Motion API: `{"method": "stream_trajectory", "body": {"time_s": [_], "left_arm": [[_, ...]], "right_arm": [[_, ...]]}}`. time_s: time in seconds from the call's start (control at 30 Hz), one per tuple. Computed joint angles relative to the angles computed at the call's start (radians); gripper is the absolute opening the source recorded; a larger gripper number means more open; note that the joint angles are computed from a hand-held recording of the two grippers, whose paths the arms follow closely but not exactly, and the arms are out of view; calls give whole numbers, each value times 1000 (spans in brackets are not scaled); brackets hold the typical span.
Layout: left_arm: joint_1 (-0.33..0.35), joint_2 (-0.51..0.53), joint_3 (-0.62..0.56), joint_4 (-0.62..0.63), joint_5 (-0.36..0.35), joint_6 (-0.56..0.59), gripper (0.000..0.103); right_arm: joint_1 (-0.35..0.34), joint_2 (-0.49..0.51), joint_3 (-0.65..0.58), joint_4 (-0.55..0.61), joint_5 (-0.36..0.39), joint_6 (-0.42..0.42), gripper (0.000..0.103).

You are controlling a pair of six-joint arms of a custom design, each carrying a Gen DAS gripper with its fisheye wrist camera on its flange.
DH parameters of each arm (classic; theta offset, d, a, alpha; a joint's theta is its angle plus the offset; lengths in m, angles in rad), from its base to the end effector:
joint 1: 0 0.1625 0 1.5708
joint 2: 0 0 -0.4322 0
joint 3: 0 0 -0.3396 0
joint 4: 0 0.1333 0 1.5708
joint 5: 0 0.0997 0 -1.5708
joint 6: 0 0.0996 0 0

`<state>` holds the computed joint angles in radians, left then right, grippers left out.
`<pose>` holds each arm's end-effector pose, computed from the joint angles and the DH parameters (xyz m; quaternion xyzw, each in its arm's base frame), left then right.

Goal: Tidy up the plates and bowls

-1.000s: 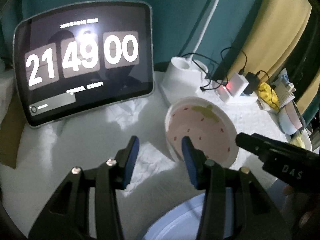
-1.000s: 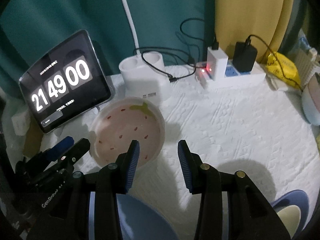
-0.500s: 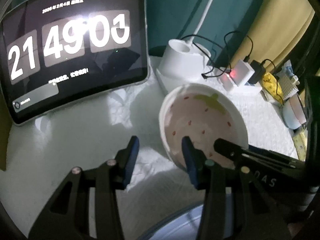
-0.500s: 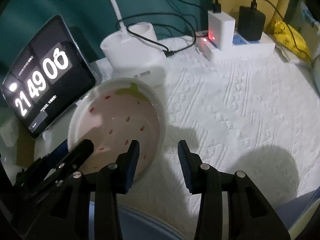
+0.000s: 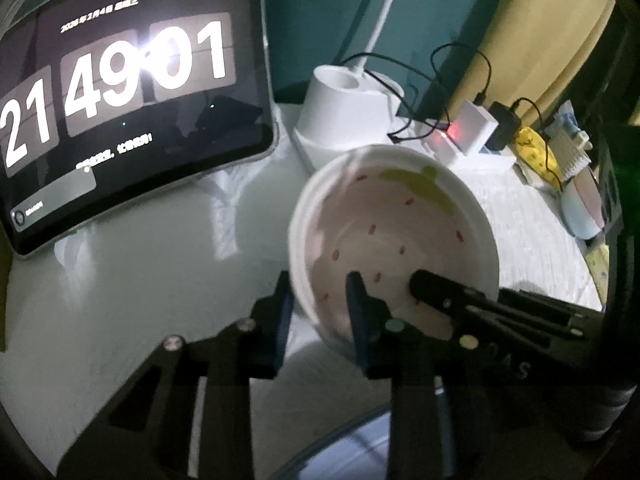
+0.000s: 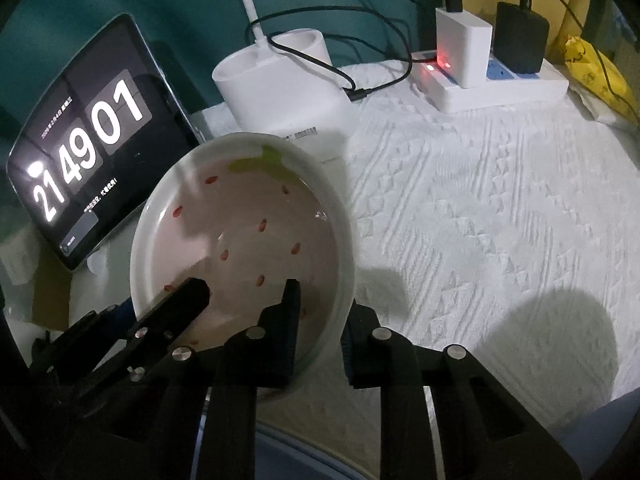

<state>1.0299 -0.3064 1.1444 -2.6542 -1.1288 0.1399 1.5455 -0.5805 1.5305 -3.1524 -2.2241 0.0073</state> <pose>-0.2394 -0.7402 -0.0227 0.2980 0.9217 -0.1604 0.1894 0.0554 -0.6877 0.1183 -0.1143 -0.8985 0.2914 0.3076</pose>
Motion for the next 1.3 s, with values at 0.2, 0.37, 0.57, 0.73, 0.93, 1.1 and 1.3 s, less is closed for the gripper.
{"method": "stream_trajectory", "body": {"time_s": [0.2, 0.37, 0.57, 0.73, 0.93, 1.1, 1.3], "left_arm": [[-5, -4, 25, -45, 12, 25, 24], [-11, -18, 60, -102, 0, 52, 24], [-25, -43, 121, -181, 0, 79, 23], [-39, -69, 169, -220, -1, 86, 23], [-59, -100, 222, -263, -2, 82, 23], [-79, -128, 278, -299, -1, 81, 23], [-101, -155, 335, -331, -3, 72, 23]], "right_arm": [[5, -14, 28, -29, 1, -14, 19], [20, -20, 45, -72, -19, -39, 19], [37, -47, 90, -125, -29, -67, 19], [53, -65, 109, -148, -41, -76, 19], [70, -89, 153, -201, -49, -97, 19], [81, -110, 193, -245, -48, -104, 19], [95, -141, 248, -292, -51, -107, 19]]}}
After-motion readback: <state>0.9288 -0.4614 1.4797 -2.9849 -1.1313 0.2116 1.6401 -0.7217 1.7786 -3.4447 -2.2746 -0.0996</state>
